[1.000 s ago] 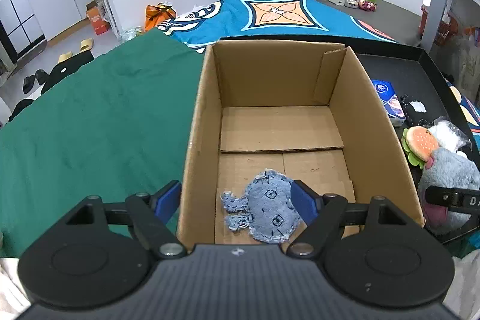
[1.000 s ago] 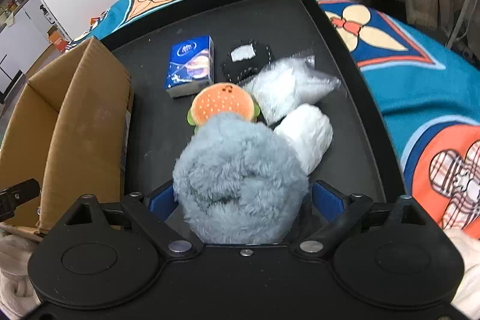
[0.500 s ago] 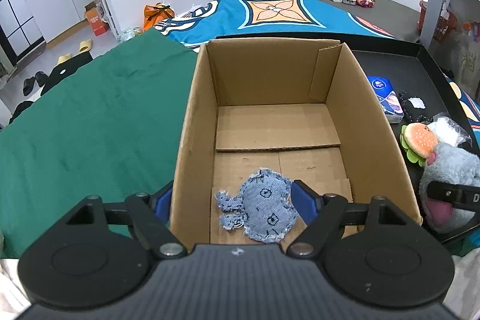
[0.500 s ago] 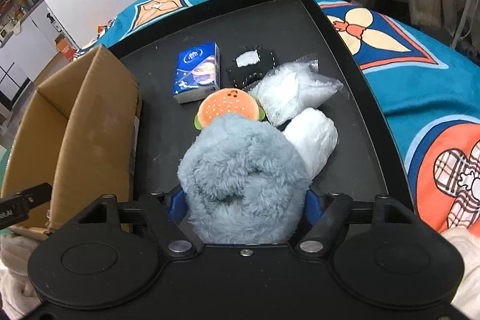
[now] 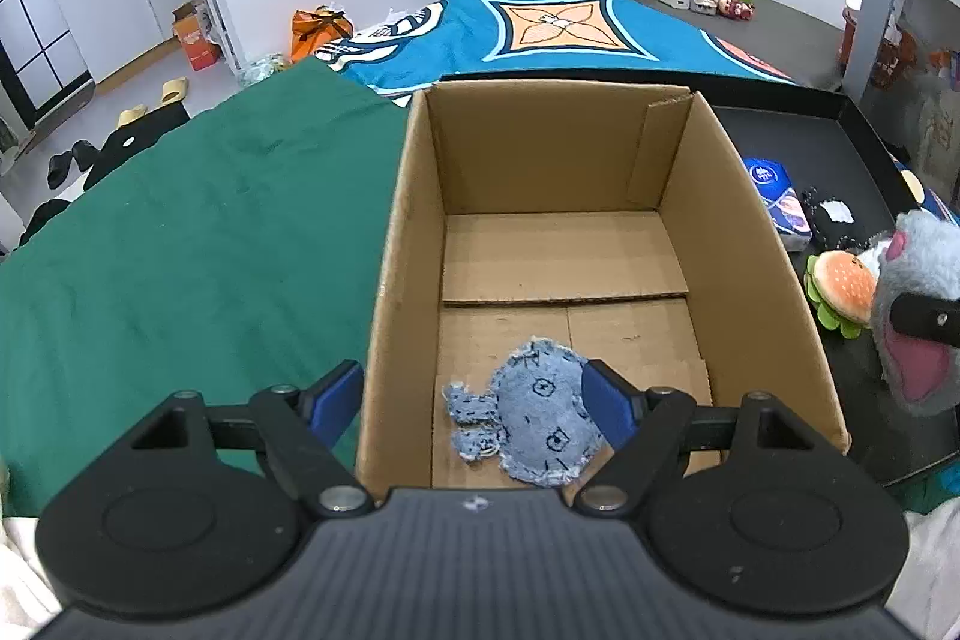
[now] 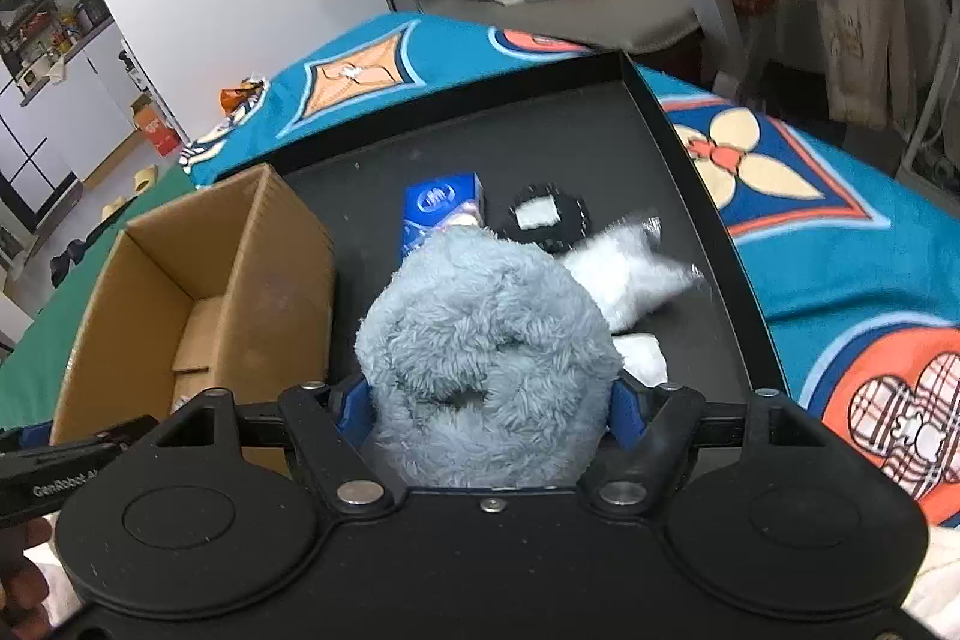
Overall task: Organize soft objects
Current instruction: 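Lift the grey plush into the cardboard box and release it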
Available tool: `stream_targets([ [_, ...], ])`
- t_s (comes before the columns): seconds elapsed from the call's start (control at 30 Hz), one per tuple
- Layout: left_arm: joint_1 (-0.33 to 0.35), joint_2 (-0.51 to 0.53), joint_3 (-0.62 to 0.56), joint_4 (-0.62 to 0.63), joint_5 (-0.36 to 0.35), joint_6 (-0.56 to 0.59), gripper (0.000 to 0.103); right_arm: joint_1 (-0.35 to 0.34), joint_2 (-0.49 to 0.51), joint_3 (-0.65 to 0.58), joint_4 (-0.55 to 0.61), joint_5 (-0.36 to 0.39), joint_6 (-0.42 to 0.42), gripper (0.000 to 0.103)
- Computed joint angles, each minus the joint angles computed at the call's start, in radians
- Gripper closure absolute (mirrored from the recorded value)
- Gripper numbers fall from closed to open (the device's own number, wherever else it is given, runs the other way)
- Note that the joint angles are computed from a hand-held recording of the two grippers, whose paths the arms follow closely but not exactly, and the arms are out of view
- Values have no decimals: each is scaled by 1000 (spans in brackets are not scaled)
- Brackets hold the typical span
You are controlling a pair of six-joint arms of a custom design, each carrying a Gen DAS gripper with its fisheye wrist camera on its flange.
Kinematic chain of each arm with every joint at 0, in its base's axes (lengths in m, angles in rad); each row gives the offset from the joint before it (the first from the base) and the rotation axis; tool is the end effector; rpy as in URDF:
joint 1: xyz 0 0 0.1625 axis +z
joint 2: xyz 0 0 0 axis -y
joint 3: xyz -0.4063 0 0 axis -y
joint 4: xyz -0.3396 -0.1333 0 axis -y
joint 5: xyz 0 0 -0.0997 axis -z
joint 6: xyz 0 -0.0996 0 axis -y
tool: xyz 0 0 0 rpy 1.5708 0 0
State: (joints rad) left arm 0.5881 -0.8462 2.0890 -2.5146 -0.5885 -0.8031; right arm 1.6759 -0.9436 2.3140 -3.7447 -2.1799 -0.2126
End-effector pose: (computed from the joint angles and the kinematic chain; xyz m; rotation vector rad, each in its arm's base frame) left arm -0.2609 -0.4338 0.0630 0.3757 2.1863 -0.7123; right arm 0.1214 -0.4237 0.1737 0.0615 -2.3557 0.9515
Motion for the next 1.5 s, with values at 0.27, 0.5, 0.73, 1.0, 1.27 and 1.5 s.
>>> stream_targets([
  [0.27,9,-17,13,-23,6,4,24,47,19,-26,-43,-7,-42,32],
  [0.5,20,-35,48,-119,-8,38,24,83,54,-54,-109,25,-110,32],
  [0.73,26,-50,78,-201,-19,57,29,117,82,-80,-158,89,-165,32],
  [1.0,42,-58,103,-272,-46,70,56,142,110,-122,-119,155,-231,32],
  [1.27,77,-68,126,-335,-82,88,80,172,153,-188,-36,158,-236,32],
  [1.5,89,-75,148,-383,-83,85,89,201,194,-245,40,179,-157,26],
])
